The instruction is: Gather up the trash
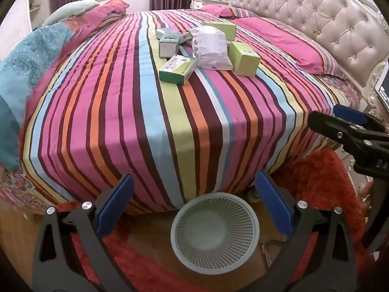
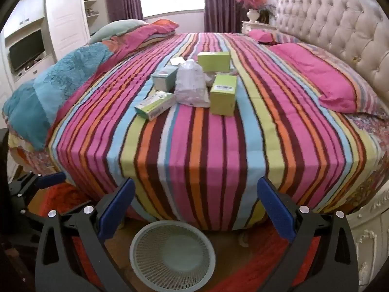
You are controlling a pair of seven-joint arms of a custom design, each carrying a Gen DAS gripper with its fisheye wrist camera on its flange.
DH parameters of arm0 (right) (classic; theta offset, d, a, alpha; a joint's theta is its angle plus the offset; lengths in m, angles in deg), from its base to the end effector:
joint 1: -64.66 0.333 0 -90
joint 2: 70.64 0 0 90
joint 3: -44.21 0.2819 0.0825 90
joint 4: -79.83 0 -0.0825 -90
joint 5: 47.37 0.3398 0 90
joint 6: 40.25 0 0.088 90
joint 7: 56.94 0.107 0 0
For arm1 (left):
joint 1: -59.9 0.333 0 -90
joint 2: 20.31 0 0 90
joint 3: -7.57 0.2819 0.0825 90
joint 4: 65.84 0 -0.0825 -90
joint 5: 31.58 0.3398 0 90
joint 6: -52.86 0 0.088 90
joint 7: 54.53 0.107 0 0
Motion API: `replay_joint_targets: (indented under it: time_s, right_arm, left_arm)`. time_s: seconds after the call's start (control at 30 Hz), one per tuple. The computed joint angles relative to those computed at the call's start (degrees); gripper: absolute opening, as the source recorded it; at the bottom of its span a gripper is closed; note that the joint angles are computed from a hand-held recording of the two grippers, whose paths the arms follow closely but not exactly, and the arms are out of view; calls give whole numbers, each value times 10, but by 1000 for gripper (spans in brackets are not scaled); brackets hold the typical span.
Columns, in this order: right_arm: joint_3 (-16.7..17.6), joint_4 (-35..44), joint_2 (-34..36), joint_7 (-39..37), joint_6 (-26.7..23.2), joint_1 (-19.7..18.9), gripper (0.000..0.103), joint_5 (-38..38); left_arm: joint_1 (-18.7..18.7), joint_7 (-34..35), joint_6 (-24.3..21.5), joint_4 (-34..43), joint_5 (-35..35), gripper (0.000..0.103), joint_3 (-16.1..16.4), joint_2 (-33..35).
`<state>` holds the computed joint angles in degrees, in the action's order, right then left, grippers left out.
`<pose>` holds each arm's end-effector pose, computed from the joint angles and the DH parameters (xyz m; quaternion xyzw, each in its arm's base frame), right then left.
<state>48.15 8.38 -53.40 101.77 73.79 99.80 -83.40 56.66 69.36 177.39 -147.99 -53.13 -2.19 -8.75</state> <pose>0.5129 0.3596 0.6205 -0.5175 0.7758 -0.2582 0.2521 0.5953 -0.1400 0.6109 -0.4090 0.8528 -0.3068 0.1064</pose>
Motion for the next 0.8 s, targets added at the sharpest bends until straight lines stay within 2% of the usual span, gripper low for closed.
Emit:
replay_joint_targets:
  time_s: [0.1,0.13,0.17,0.2,0.27,0.33,0.8]
  right_arm:
    - [0,-15,-14,-10,27,-28,96,48]
    - [2,10,-1,-19,4,-16,96,21]
    - [-3,15,2,-15,2,-8,96,4]
    - [-4,0,-3,2,5,8,96,-32]
    - [-12,-5,-3,8,12,20,96,-46]
    - [-4,-34,-22,21,21,8,96,-50]
    - [3,-28,-18,18,18,3,96,-56]
  left_arm:
    - [1,9,8,-7,-2,97,0,-6]
    - [2,13,11,-10,-5,97,0,-8]
    - [3,18,13,-13,-8,97,0,-11]
    - [-1,8,-3,3,-4,97,-1,-1]
    - [-1,9,-2,5,-8,97,-2,0]
    - [0,8,-1,3,-10,97,-2,-1]
    - [-1,16,9,-7,-17,97,-1,-11]
